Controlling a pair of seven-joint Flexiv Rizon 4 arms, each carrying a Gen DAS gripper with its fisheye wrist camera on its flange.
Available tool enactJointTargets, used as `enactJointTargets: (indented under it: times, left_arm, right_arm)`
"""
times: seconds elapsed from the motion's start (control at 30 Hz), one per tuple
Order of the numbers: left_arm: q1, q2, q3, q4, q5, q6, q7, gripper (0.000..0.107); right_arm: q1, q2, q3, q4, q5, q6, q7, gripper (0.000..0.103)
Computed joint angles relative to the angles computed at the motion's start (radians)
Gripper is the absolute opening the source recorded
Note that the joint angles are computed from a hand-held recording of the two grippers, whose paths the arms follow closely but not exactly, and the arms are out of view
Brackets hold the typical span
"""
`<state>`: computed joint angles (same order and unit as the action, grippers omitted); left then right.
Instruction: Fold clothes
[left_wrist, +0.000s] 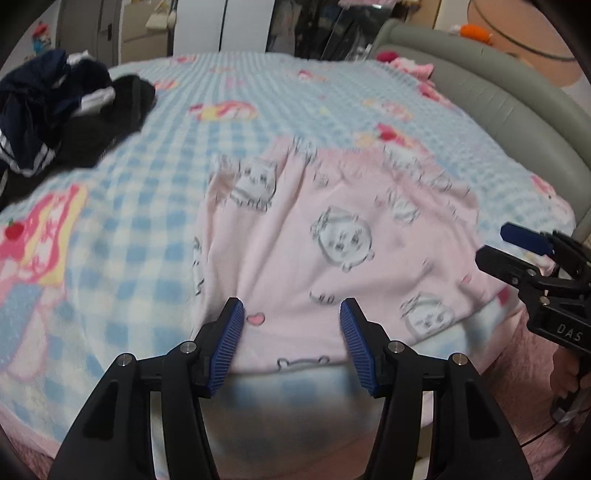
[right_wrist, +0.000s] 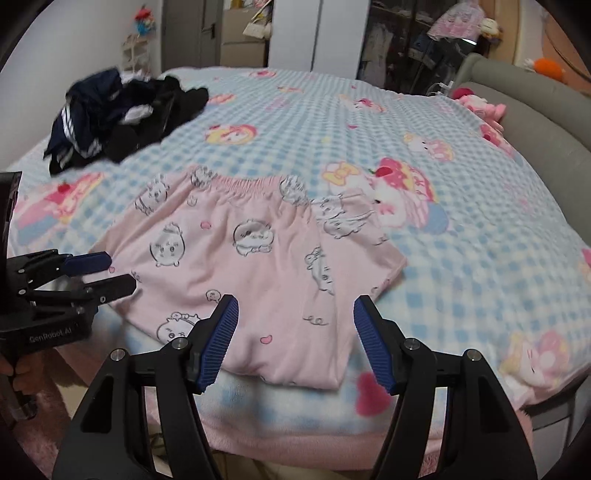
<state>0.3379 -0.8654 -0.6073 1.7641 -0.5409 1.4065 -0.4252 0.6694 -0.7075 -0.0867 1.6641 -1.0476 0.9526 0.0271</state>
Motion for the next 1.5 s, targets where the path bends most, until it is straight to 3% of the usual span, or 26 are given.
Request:
enactJointTargets:
  times: [0.13, 0.17, 0.23, 0.27, 0.33, 0.37, 0.43, 0.5, 0.57, 0.67, 0.73, 0.8, 0.87, 0.9, 0.97, 1.1, 1.2, 1.3, 1.43, 1.5]
  left_arm:
    - [0.019, 0.004, -0.028, 0.019, 0.015, 0.042, 0.018, 0.057]
    - [0.020, 0.005, -0.032, 0.026, 0.030, 0.074, 0.024, 0.057]
    - [0.001, 0.001, -0.026, 0.050, 0.107, 0.225, 0.053, 0.059]
    - [0.000, -0.002, -0.030, 0.055, 0.140, 0.269, 0.060, 0.059]
    - [0.033, -0.005, -0.078, 0.041, 0.158, 0.220, 0.044, 0.060]
    - [0.043, -0.005, -0.097, 0.017, 0.144, 0.154, 0.018, 0.061]
    - [0.039, -0.013, -0.109, -0.046, 0.118, 0.042, -0.029, 0.062]
    - [0.005, -0.030, -0.093, -0.105, 0.097, -0.004, -0.039, 0.062]
    - [-0.073, -0.047, -0.016, -0.190, 0.081, -0.066, -0.061, 0.062]
    - [-0.214, -0.088, 0.169, -0.347, 0.084, -0.225, -0.148, 0.062]
    - [-0.291, -0.103, 0.303, -0.393, 0.139, -0.259, -0.212, 0.063]
    - [-0.284, -0.091, 0.309, -0.350, 0.108, -0.225, -0.168, 0.063]
    - [-0.217, -0.067, 0.235, -0.272, 0.067, -0.172, -0.118, 0.064]
    - [-0.210, -0.060, 0.233, -0.256, 0.057, -0.153, -0.111, 0.064]
    - [-0.207, -0.053, 0.234, -0.241, 0.039, -0.106, -0.117, 0.068]
    - [-0.184, -0.060, 0.191, -0.262, 0.005, -0.043, -0.143, 0.068]
    - [-0.186, -0.071, 0.164, -0.294, 0.006, -0.015, -0.145, 0.068]
    - [-0.205, -0.076, 0.168, -0.321, 0.027, 0.002, -0.152, 0.068]
    - [-0.283, -0.104, 0.257, -0.408, 0.065, -0.100, -0.207, 0.068]
    - [-0.329, -0.123, 0.315, -0.431, 0.098, -0.096, -0.231, 0.068]
  right_arm:
    - [-0.041, -0.067, 0.094, -0.055, 0.212, -0.071, -0.182, 0.067]
    - [-0.043, -0.054, 0.087, -0.038, 0.237, -0.038, -0.154, 0.067]
    - [-0.050, -0.027, 0.079, -0.033, 0.287, -0.009, -0.131, 0.067]
    - [-0.033, -0.009, 0.040, -0.022, 0.254, 0.014, -0.100, 0.067]
    - [0.000, 0.020, -0.045, -0.003, 0.140, 0.067, -0.017, 0.067]
    - [-0.001, 0.022, -0.065, -0.007, 0.098, 0.089, 0.008, 0.068]
    - [-0.030, -0.005, -0.052, -0.050, 0.095, 0.090, -0.028, 0.068]
    - [-0.054, -0.044, -0.035, -0.104, 0.120, 0.075, -0.095, 0.068]
    - [-0.073, -0.094, -0.008, -0.163, 0.175, 0.043, -0.186, 0.068]
    - [-0.076, -0.147, 0.011, -0.211, 0.247, -0.003, -0.282, 0.068]
    - [-0.063, -0.156, -0.007, -0.195, 0.260, -0.002, -0.290, 0.067]
    - [-0.038, -0.129, -0.053, -0.119, 0.222, 0.054, -0.229, 0.068]
    - [-0.020, -0.091, -0.095, -0.037, 0.170, 0.113, -0.144, 0.068]
    - [-0.018, -0.072, -0.110, 0.000, 0.146, 0.152, -0.096, 0.068]
    - [-0.012, -0.037, -0.152, 0.061, 0.080, 0.233, 0.018, 0.068]
    - [0.003, 0.004, -0.217, 0.094, -0.074, 0.277, 0.206, 0.068]
    - [-0.033, 0.007, -0.174, 0.078, -0.073, 0.232, 0.205, 0.068]
    - [-0.088, 0.007, -0.140, 0.062, -0.085, 0.261, 0.235, 0.068]
    - [-0.144, -0.035, -0.094, -0.018, -0.038, 0.327, 0.141, 0.068]
    - [-0.152, -0.083, -0.056, -0.085, 0.039, 0.291, 0.015, 0.068]
